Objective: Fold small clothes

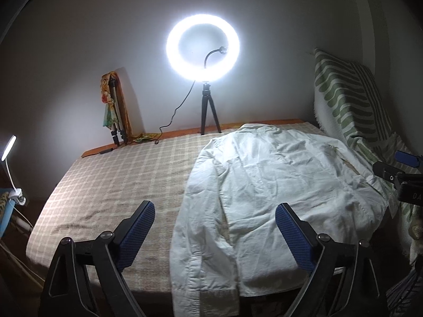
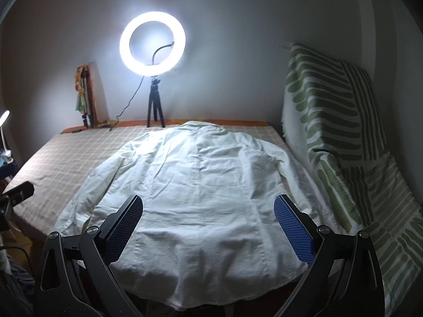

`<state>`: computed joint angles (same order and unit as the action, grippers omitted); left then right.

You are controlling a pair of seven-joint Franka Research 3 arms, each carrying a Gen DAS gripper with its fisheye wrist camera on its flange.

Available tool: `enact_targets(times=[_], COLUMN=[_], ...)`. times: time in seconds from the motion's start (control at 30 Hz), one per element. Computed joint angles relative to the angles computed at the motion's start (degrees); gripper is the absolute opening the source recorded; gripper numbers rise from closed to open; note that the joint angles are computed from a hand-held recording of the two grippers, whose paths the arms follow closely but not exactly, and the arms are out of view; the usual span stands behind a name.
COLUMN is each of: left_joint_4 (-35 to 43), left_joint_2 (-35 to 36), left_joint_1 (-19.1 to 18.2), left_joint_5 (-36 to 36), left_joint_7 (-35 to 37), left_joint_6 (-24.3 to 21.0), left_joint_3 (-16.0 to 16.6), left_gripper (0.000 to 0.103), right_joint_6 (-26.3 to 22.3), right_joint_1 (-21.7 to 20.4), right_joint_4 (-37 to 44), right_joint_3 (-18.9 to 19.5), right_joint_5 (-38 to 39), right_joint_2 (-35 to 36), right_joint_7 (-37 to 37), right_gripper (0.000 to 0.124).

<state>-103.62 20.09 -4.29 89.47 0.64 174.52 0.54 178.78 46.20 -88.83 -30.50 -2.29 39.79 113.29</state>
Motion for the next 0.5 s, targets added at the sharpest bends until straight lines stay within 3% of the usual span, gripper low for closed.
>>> enact_targets(times=[0.13, 0.23, 0.3, 0.33, 0.47, 0.5], left_joint_4=[-0.28, -0.92, -1.8, -1.96, -0.9, -0.3], left_joint_2=[0.94, 2.52, 4.11, 5.3, 10.19, 11.38], left_joint_1=[1.86, 4.55, 10.07, 13.99, 25.07, 26.5], left_joint_5=[-5.65, -15.66, -26.81, -32.78, -47.26, -49.4], left_joint_7=[6.52, 16.03, 27.94, 34.63, 51.62, 54.32], left_joint_6=[1.5, 3.46, 3.92, 3.17, -0.17, -1.13], left_joint_3=[0.53, -0.07, -5.14, -9.3, -22.18, -24.08], left_gripper=[0.088, 0.081, 0.077, 0.075, 0.067, 0.066], right_joint_6=[-1.48, -2.98, -4.16, -5.51, -10.19, -11.21], right_joint_1=[-2.08, -5.74, -9.76, -12.0, -18.48, -19.38], right_joint_4=[4.59, 8.76, 12.42, 15.38, 26.36, 28.51], right_joint_3=[2.67, 7.42, 12.87, 15.96, 25.91, 27.63], right_joint_5=[-0.67, -1.2, -0.66, -0.05, 2.9, 3.77], right_joint_2=[2.36, 3.81, 4.97, 6.16, 11.6, 12.8], right_joint_7=[-1.75, -4.27, -7.1, -8.73, -14.98, -16.37], right_gripper=[0.1, 0.099, 0.099, 0.099, 0.087, 0.082])
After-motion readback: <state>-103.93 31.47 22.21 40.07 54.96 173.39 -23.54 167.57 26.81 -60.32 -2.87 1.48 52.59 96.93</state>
